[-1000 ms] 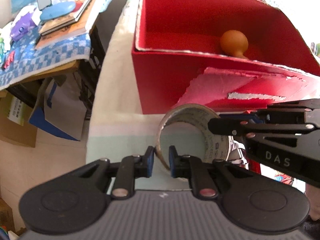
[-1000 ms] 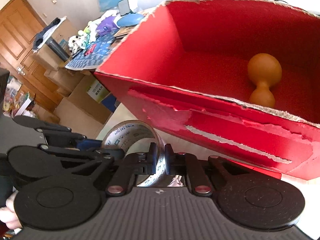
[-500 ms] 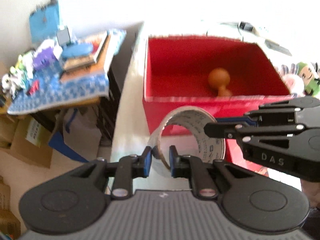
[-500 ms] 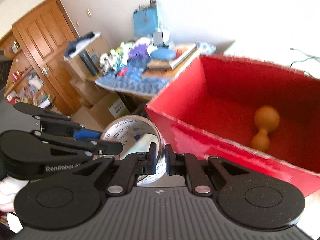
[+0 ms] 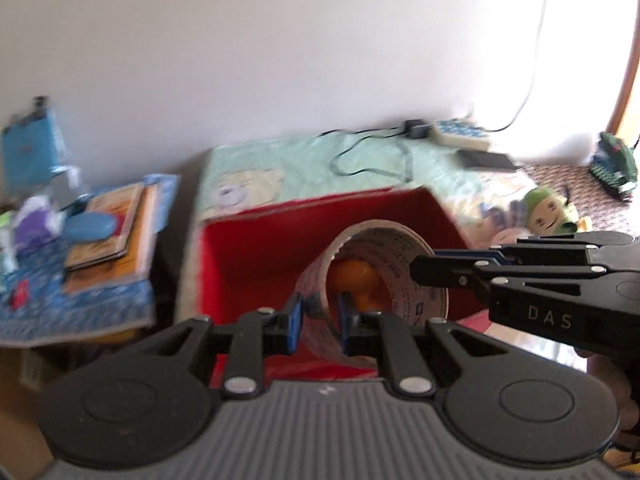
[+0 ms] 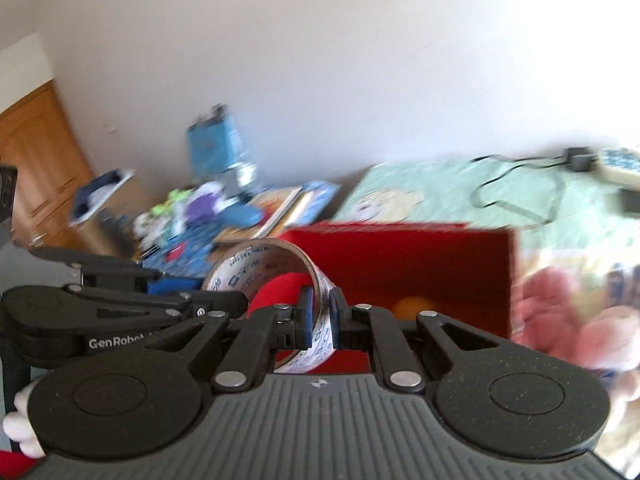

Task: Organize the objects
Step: 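Lift the tape roll with the right gripper toward the red box, then lower the tape roll into the red box beside the gourd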

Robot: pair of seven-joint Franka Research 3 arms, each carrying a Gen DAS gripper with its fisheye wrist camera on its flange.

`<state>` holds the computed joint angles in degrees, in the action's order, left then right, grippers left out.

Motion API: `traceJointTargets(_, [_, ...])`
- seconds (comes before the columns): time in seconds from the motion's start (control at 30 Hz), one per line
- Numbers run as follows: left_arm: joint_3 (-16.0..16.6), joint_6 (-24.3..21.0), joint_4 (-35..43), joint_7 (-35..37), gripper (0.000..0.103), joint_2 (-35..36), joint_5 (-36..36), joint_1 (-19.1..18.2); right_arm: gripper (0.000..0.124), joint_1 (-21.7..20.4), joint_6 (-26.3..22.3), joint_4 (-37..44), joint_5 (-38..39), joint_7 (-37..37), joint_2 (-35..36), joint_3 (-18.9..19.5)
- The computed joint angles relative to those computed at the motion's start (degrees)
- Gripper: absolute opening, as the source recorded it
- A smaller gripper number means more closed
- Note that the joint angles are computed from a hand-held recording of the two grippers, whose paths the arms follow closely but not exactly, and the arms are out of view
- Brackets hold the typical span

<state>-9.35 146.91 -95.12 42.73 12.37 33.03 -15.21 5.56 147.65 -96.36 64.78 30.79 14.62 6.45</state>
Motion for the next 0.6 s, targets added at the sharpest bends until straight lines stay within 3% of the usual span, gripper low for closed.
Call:
traceJointTargets(0.17, [-2.3, 6.8, 5.9, 9.8, 0.014, 7.5, -10.4, 3.1, 0.008, 1.5, 7.5, 2.5, -6.0, 5.5, 3.4, -0.7])
traceJointTargets(0.3, [-4.0, 7.7, 11.4, 17.5, 0.014, 13.5, -17.8, 4.7, 0.008, 1.4, 9.4, 5.1, -12.8, 12.5, 6.7, -1.3])
traceJointTargets(0.43, [-6.5, 4.5, 18.2, 24.6, 0.016, 19.7, -25.4, 6.3, 0.008, 3.2, 11.1, 7.2, -23.6, 21.1, 9.6, -3.2])
traceJointTargets(0.6, [-4.3, -0.7, 25.7, 26.8, 0.032, 25.2, -26.8, 4.1, 0.008, 5.6, 11.4, 9.2, -36.3, 29.8, 12.2, -6.0])
